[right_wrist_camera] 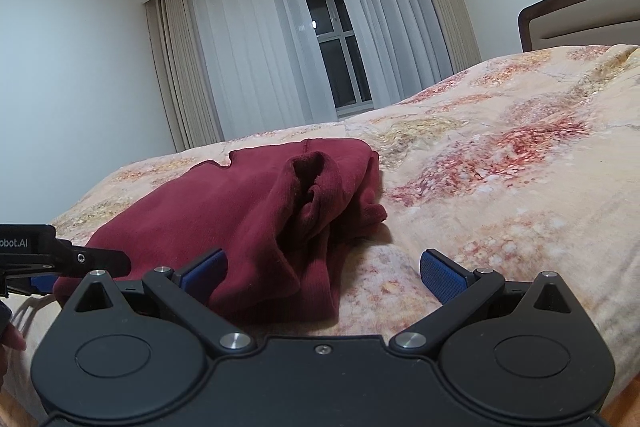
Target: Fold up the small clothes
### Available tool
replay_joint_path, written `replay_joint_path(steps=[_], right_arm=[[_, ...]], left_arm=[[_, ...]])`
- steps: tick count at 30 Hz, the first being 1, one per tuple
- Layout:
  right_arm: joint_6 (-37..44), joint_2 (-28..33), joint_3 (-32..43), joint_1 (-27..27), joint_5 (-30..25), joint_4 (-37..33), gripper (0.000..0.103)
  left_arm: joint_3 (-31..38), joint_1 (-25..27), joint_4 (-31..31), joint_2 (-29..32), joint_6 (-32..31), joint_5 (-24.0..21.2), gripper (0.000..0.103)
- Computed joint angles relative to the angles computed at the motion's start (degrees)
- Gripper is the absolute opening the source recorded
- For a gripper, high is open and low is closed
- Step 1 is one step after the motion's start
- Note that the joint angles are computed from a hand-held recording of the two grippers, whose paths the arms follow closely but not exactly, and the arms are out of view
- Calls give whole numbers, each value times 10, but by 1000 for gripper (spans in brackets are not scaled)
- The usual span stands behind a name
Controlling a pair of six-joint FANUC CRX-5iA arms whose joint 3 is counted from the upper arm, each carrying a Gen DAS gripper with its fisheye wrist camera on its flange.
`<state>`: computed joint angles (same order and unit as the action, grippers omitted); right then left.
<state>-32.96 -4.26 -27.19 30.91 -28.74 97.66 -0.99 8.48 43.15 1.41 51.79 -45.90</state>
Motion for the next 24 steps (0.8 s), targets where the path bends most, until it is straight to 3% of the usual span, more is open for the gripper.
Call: replay_joint_path(steps=[6,12,16,19,24], right_arm=[[51,-13,-2,19,-5,-58,102],[185,-32,33,52,-5,-246,103],[222,-42,47,40,32,-323,103],[224,-40,55,23,54,-345,103],[258,-16,90,1,76,-389,103]], left_arm=[[10,3,-10,2,6,-16,102],[30,19,8,10,2,-64,103],[52,31,32,27,16,-96,103],[40,33,72,32,-2,-80,103],[79,31,74,65,7,-86,103]])
